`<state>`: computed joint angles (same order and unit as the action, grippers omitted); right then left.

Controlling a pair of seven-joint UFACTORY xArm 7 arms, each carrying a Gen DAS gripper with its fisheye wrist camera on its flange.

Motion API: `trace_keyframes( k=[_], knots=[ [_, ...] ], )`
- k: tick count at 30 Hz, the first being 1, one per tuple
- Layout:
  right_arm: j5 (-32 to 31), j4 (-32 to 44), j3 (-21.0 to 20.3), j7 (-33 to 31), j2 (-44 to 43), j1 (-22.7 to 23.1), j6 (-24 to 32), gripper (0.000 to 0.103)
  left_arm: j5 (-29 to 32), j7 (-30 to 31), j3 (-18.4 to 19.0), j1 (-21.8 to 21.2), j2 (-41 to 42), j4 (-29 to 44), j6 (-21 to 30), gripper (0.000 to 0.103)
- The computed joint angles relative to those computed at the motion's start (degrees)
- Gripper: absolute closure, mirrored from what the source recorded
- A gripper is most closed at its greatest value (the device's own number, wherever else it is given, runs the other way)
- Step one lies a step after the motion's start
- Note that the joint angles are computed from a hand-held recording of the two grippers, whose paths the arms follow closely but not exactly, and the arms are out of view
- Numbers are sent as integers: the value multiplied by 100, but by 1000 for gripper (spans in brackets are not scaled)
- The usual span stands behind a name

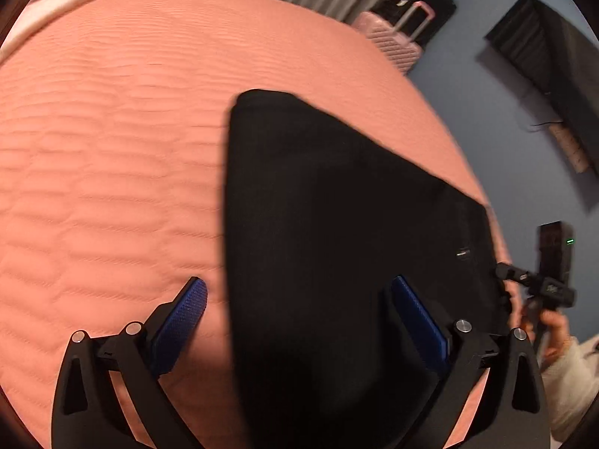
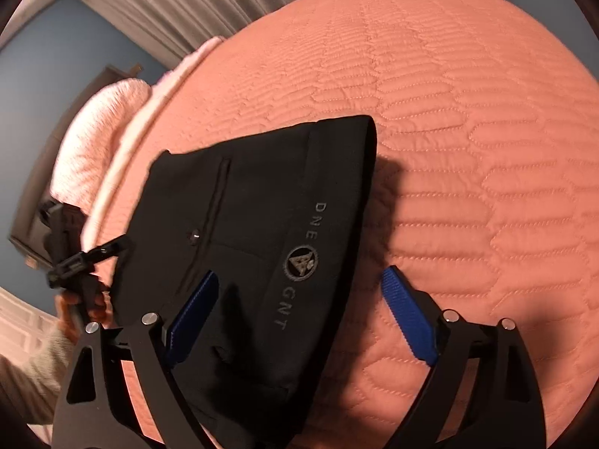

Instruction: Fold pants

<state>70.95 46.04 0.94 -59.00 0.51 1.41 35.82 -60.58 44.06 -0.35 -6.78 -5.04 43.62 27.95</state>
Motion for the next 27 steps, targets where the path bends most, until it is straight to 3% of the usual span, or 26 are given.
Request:
trace_keyframes(
  k=[2,5,7,10,13,14,17,19,21,23,27],
  knots=[
    [-15,43,2,18,2,-5,239,22,-117,87,-9,-35,119,155,360,6],
    [-99,86,128,158,113,150,-186,22,719,-681,-266,-140,264,217,-57,6],
    [227,83,92,88,143,95,-52,20,1069,-916,-397,-79,269,217,-94,6],
    [734,75,48,-77,166,-3,243,21,777,-921,-206,-122,266,322,328,7],
    [505,49,210,-126,98,190,-275,41,548,-949,-150,-61,183,368,667,30],
    [498,74,224,-162,131,227,-353,56,665,-955,-168,-67,160,366,656,42],
    [569,29,267,-425,68,321,-642,66,1054,-882,-221,-134,52,285,482,70],
    [725,30,282,-606,80,380,-740,66,955,-866,-237,-208,6,243,337,73],
    [992,88,177,-711,230,278,-340,66,899,-772,-200,-240,17,204,303,72],
    [1015,102,155,-683,251,209,-199,66,424,-636,-114,-233,13,203,394,72],
    [736,-22,327,-847,-150,460,-852,77,471,-471,-179,-294,-309,6,27,88]
  ],
)
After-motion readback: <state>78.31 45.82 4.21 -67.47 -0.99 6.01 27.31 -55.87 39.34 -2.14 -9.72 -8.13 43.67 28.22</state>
